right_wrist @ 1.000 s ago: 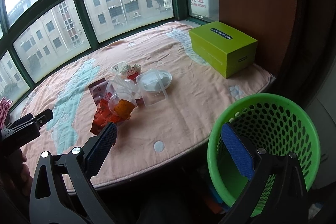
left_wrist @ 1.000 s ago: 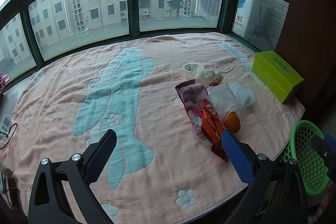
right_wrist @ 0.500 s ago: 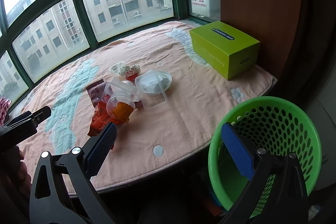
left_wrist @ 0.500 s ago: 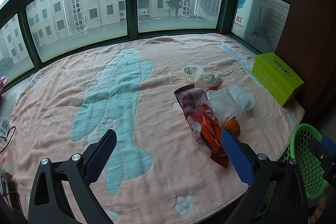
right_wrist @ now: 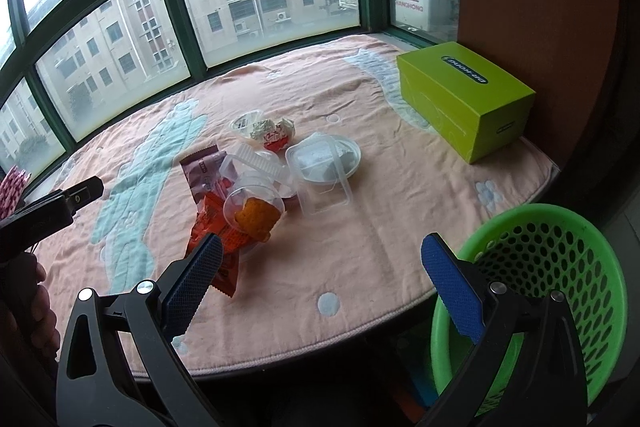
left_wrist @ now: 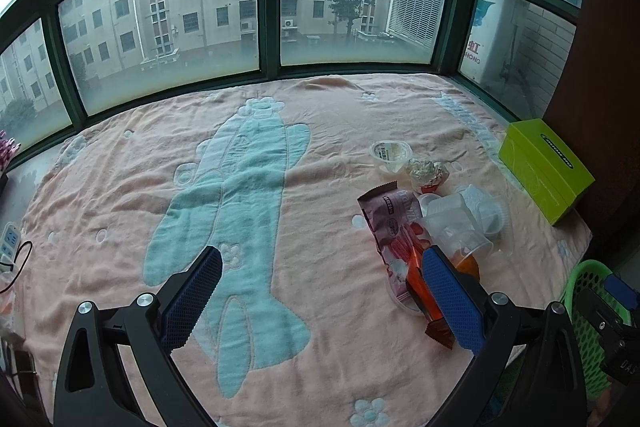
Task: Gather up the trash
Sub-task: 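Move both tools toward the pile of wrappers and clear cups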
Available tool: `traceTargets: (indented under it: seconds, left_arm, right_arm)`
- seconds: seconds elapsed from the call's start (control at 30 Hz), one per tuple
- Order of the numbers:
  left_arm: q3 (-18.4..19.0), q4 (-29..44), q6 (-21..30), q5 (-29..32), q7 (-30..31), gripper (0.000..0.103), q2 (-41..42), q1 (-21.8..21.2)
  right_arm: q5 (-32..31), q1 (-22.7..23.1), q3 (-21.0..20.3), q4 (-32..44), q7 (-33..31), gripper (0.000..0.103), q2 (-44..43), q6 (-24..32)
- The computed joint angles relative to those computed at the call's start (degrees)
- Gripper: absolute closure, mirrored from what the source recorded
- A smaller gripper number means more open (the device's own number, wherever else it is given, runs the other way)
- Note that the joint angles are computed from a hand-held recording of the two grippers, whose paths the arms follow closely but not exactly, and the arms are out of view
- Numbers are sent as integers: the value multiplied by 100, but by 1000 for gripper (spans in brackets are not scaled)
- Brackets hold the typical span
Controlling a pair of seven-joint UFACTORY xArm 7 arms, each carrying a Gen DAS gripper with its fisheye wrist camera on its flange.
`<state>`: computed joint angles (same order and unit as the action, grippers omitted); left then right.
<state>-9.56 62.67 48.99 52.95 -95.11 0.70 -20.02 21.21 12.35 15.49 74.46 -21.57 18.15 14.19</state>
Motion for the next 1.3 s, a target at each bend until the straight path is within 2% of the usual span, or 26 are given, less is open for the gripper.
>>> traceTargets:
  seconds: [0.3,0.43,0.63,1.03,1.13,1.3]
  left_arm:
    - [56,-164,-34,-76,33,6,-137,169]
    - [64,-295,-71,-137,-4,6,-218,254]
    - [53,-547,-184,-270,-67,6,-369,398]
    - [-2,-907,-355,-432,-139,6,-561,628]
    - [-1,-939,-414,-471,-126,6,-551,663]
    - [1,-956,-447,-514,-86,6,-526,681]
  right_arm:
    - [-263,214,28,877,20,5,724,365]
    - [-432,353,-12,1305,193,8,1084,677]
    - [-568,494,43,1663,252,11,1460,807]
    - [-965,769,-188,2980,566,15,2285,1369]
    - [-960,758,-106,3486,441,15,2530,1668]
    - [-1162,1025,-275,4515,413,15,3069,2156]
